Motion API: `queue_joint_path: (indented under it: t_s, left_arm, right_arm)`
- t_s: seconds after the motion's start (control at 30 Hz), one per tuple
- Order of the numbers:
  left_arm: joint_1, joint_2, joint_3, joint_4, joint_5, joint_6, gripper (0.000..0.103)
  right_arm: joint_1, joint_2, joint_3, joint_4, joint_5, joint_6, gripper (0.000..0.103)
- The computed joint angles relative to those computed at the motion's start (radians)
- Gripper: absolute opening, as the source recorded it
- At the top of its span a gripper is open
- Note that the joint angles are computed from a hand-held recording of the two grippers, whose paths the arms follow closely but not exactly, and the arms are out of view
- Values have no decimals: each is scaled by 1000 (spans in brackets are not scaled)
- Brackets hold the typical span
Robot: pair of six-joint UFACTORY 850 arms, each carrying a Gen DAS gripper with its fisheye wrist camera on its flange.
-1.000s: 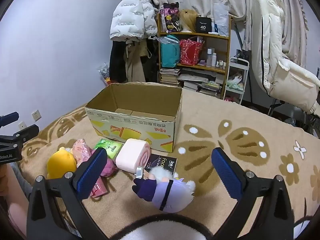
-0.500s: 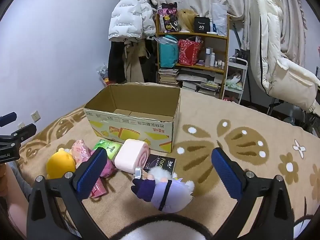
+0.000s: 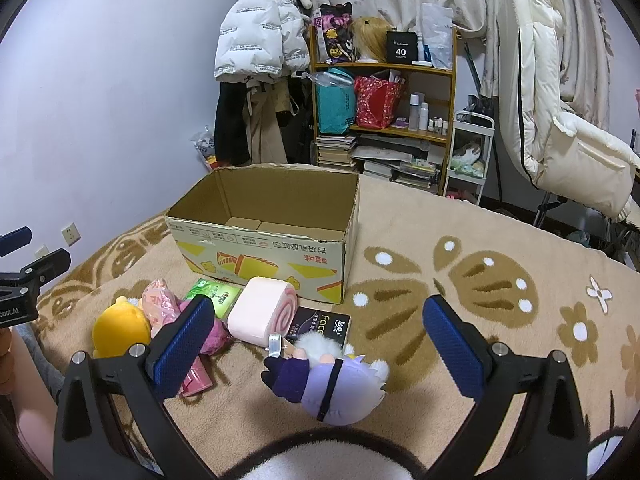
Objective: Organize soft objects
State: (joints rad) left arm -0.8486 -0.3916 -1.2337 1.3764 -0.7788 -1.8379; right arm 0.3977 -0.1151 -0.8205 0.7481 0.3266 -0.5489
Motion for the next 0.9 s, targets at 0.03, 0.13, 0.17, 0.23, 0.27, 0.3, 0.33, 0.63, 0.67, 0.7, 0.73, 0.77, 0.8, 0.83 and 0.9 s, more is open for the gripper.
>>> queue_joint_path:
  t_s: [0.03, 0.13, 0.17, 0.23, 0.27, 0.3, 0.33, 0.63, 0.67, 0.7, 0.73, 0.77, 0.8, 0.83, 0.9]
  left_arm:
    - [0, 0, 0, 0, 0, 0, 103]
    - [0, -1, -1, -1, -1, 1, 103]
    - [0, -1, -1, -1, -1, 1, 103]
    - [0, 0, -1, -1, -1, 1, 103]
    - [-1, -1, -2, -2, -2, 3, 103]
    - [-1, -1, -2, -2, -2, 3, 103]
    - [0, 0, -1, -2, 0, 3, 103]
    - [-1, 0, -1, -2, -1, 3, 103]
    - [0, 0, -1, -3, -2, 4, 103]
    - [-1, -1, -1, -2, -2, 2, 103]
    - [-1, -1, -1, -2, -2, 2, 103]
    - [-1, -1, -2, -1, -2, 2, 103]
    - [0, 0, 0, 0, -1, 2, 103]
    - [-1, -1, -2, -2, -2, 3, 103]
    - [-1, -1, -2, -3, -3, 3, 103]
  right_arm:
    - [2, 0, -1, 7, 1, -6, 103]
    - [0, -1, -1, 4, 0, -3, 103]
    - [0, -1, -1, 4, -1, -3, 103]
    - [-3, -1, 0, -10, -3, 9, 103]
    - [0, -2, -1, 6, -1, 2, 103]
    - [-1, -2, -1, 0, -3, 7, 103]
    - [-1, -2, -2, 3, -2, 5, 103]
    - [-3, -4, -3, -5, -6, 15, 103]
    - [-2, -4, -3, 0, -5, 11, 103]
    - [-4, -3, -2, -7, -7, 17, 103]
    - [-2, -4, -3, -5, -6, 17, 103]
    - [-2, -4, -3, 0, -6, 12, 103]
    - [-3, -4, -3, -4, -6, 16, 103]
    - [-2, -4, -4, 1, -6, 12, 103]
    - [-3, -4, -3, -3, -8, 16, 103]
